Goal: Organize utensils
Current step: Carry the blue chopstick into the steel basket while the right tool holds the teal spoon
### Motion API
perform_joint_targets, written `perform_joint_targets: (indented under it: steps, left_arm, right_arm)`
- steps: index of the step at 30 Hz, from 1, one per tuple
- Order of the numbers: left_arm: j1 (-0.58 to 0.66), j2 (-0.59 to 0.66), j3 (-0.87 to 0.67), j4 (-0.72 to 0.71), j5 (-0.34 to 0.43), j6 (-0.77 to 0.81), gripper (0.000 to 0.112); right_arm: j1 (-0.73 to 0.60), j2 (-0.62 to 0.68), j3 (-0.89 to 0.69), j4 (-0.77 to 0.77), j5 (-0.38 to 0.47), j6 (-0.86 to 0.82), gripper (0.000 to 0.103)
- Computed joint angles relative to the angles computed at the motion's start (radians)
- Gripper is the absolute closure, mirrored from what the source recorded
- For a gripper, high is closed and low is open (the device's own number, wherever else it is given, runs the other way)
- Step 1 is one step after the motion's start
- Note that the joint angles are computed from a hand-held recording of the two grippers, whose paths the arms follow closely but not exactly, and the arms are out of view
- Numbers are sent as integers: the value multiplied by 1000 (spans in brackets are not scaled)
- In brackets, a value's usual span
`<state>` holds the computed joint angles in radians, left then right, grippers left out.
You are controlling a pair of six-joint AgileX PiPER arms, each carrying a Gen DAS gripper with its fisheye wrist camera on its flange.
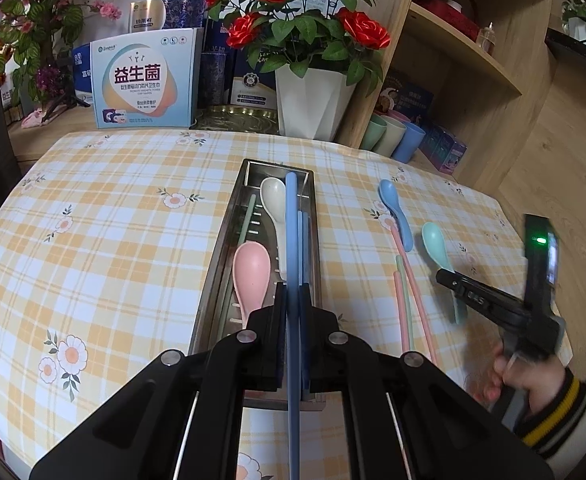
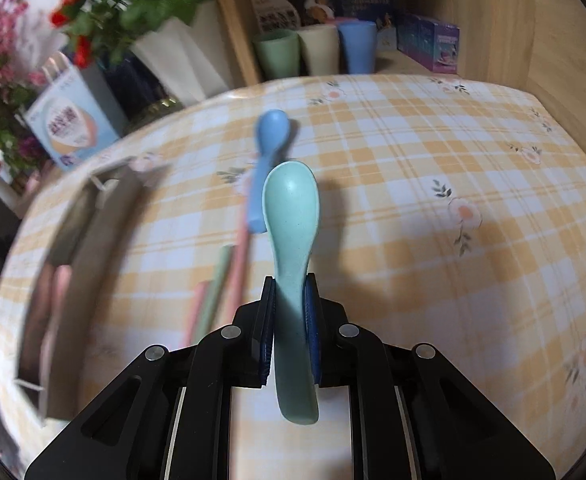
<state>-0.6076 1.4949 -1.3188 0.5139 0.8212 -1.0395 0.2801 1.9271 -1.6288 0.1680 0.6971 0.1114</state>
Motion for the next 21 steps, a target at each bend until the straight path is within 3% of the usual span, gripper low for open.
perform_joint_targets:
  steps: [8,17,21]
  left_arm:
    - [14,2,-1,-53,-9,35,106]
    - [131,-7,-34,-248,-50,204,106]
    - [220,32,-107,-398,-60,337,106]
  right_arm:
    - [33,-197,260,152,-129,-67,89]
    - [27,-244,317,245,-170,-157,89]
    - [17,-253,335,276,-183,-174,89]
